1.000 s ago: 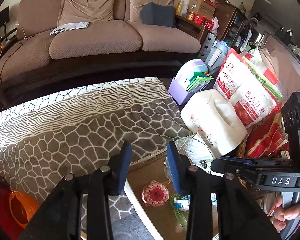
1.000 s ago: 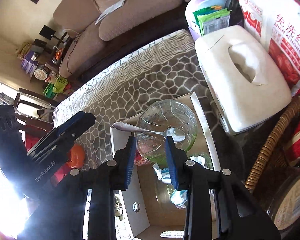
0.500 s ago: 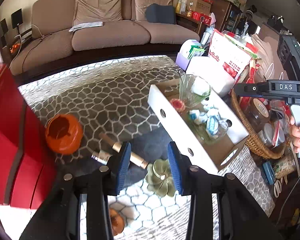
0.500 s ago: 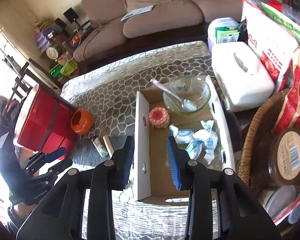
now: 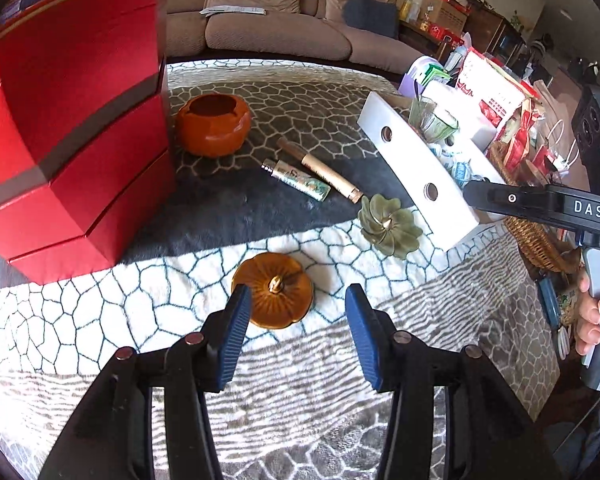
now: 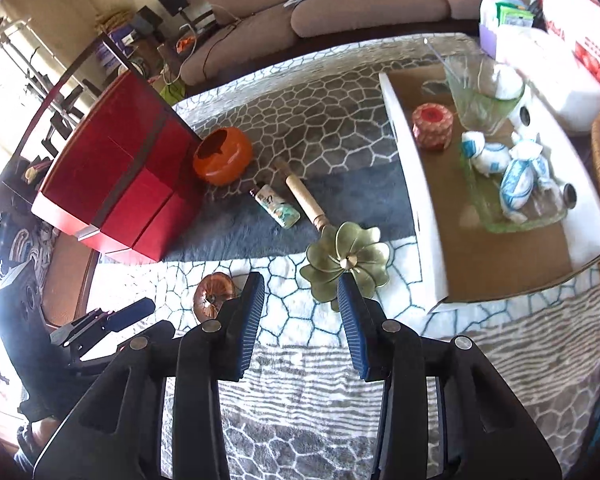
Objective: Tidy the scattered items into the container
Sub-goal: 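Move the right gripper back to the wooden stick on the cloth, then close the right gripper on the wooden stick and lift it, then carry the wooden stick into the box with the right gripper while the left gripper grasps the lighter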
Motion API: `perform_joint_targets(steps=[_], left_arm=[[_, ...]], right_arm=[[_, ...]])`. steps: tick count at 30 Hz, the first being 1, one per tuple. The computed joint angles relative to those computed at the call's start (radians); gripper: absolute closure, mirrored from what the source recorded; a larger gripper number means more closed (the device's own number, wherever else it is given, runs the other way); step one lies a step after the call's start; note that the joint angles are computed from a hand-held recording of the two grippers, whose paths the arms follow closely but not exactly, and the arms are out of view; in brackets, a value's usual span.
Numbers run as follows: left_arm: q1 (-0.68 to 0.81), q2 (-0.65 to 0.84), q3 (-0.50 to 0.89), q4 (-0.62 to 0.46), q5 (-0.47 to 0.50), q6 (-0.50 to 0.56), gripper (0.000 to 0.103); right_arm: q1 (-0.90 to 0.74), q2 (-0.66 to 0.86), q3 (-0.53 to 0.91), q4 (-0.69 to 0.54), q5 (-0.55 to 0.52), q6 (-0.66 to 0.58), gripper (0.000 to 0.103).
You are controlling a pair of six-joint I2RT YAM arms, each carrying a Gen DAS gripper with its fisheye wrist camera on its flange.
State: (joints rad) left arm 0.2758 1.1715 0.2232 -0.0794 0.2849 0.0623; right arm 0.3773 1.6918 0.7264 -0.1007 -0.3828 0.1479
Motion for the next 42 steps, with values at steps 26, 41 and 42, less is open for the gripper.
perform_joint_targets(steps=[26,41,42], left_arm=[[0.112,0.429,0.046,0.343,0.123,0.062,0.054],[0.132,0.451,0.081,0.333,0.149,-0.032,0.049],[0.119,0.466,0.104,0.325,0.143,-0.060,0.048]], right_arm=[[0.201,0.649,0.726,-0.278,0.360,-0.260,0.065],[0.052,0.323,0.427,-0.220,-0.002,-0.155,0.089],[0.032,0.293,0.410,-0.228,-0.010,-0.167,0.089]])
